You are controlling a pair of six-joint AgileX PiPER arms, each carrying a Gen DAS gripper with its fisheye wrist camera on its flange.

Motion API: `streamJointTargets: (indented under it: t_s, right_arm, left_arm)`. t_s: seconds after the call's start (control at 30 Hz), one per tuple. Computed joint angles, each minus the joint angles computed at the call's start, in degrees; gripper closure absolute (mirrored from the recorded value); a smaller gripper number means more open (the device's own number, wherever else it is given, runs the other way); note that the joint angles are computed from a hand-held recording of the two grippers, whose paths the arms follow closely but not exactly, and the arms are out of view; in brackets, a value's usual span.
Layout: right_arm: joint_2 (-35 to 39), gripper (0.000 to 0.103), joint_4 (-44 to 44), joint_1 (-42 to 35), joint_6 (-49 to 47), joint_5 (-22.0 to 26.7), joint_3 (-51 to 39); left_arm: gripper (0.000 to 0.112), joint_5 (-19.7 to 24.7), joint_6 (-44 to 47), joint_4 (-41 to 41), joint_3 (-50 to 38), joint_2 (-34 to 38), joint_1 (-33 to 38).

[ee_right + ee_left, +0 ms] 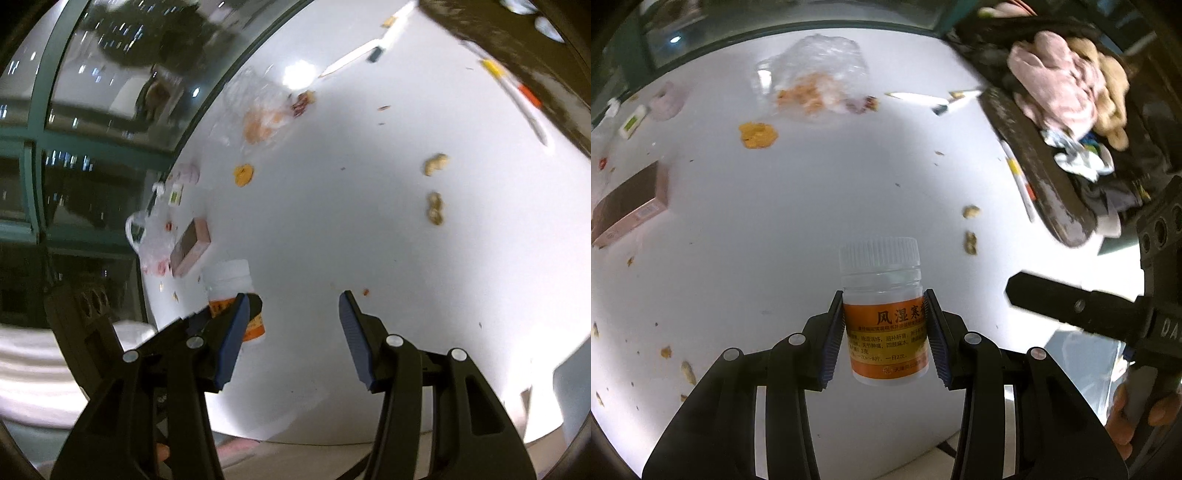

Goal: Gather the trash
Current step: 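Lift the pill bottle with the left gripper and carry it to the bin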

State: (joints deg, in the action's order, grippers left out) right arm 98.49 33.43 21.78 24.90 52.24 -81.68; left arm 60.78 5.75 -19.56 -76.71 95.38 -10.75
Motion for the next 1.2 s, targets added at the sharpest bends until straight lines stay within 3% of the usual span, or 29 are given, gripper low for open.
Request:
streamJointTargets:
  t_s: [0.3, 0.57, 0.87, 1.03, 1.2]
  right_arm:
    - [-12.9, 0.054, -11.8, 6.6, 20.1, -9.5, 14.3]
    - [-22.0, 0.054, -22.4, 11.9, 37.5, -9.5, 22.7]
    - [-33.8, 0.054, -33.7, 12.7, 47.7, -6.4, 28.8]
    - [-43.2, 0.054, -33.8, 6.7, 45.6, -2.3, 33.0]
    - [-53.7, 0.054, -29.7, -4.8, 37.8, 4.4, 36.0]
  left_arm:
    - [0.073, 0.6, 9.6, -2.4, 3.9, -3.2, -2.3]
    - [0.073, 0.9, 14.3, -5.8, 8.9, -6.2, -7.3]
    - [0.073, -0.5, 8.7, -4.0, 3.2, -3.9, -19.9]
    - [0.073, -0.9, 3.4, -1.6, -2.7, -1.0, -28.9]
    - [0.073, -0.2, -0.7, 0.2, -11.0, 3.9, -37.6]
